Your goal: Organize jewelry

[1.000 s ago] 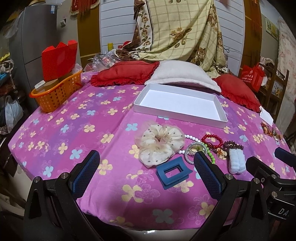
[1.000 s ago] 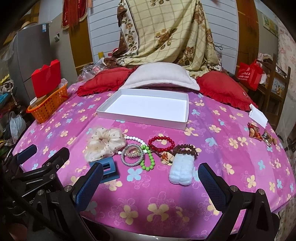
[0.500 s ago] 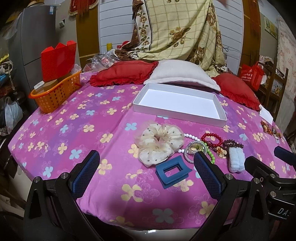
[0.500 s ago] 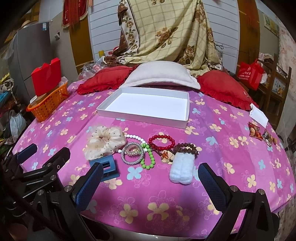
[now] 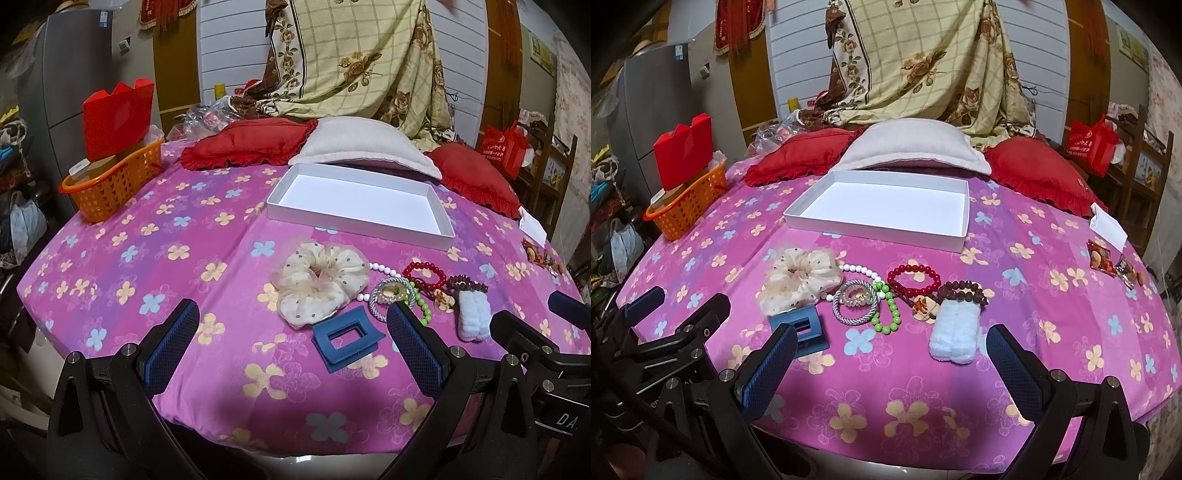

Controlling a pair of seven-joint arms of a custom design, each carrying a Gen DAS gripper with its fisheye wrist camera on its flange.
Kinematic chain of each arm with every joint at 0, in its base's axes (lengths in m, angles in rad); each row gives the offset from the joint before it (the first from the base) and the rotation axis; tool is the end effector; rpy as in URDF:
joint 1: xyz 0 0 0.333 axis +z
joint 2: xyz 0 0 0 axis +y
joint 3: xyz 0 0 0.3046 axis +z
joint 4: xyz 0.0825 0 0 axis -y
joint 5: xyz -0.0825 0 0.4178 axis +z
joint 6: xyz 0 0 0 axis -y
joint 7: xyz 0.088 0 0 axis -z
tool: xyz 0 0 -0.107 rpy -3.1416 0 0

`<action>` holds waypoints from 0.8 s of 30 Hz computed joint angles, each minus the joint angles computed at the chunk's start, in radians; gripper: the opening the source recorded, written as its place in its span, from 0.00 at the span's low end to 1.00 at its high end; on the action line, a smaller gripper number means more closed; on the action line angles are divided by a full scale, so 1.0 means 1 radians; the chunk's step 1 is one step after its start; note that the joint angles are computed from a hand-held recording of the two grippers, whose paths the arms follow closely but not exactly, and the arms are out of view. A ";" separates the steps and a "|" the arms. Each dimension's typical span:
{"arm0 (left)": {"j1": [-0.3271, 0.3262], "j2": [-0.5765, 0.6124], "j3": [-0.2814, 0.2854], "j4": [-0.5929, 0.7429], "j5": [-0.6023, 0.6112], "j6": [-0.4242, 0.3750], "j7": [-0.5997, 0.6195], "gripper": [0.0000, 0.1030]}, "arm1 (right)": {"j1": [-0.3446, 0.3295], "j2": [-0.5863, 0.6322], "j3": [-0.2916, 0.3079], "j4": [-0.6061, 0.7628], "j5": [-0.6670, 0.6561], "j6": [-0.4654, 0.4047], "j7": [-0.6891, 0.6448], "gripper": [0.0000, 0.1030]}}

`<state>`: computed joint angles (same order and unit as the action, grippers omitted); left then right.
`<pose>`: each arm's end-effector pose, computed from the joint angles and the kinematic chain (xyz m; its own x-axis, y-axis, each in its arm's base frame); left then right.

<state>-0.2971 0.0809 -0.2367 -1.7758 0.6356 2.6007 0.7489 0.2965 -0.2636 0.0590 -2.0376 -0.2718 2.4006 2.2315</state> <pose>0.5702 -0.3452 0.5700 -0.1316 -0.9913 0.0089 -0.6387 0.0779 -0.7655 0.5249 0.1961 0.6100 -0.1171 -0.9856 -0.1222 -0.7747 0.1676 -0.6097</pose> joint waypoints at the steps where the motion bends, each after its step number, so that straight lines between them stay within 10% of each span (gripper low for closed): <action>1: 0.000 0.000 0.000 0.000 0.000 0.000 0.000 0.99 | 0.001 0.002 -0.002 0.002 0.006 -0.003 -0.004 0.99; 24: -0.005 0.002 -0.002 -0.013 0.005 0.010 -0.001 0.99 | 0.002 0.008 -0.008 -0.005 0.042 -0.013 -0.023 0.99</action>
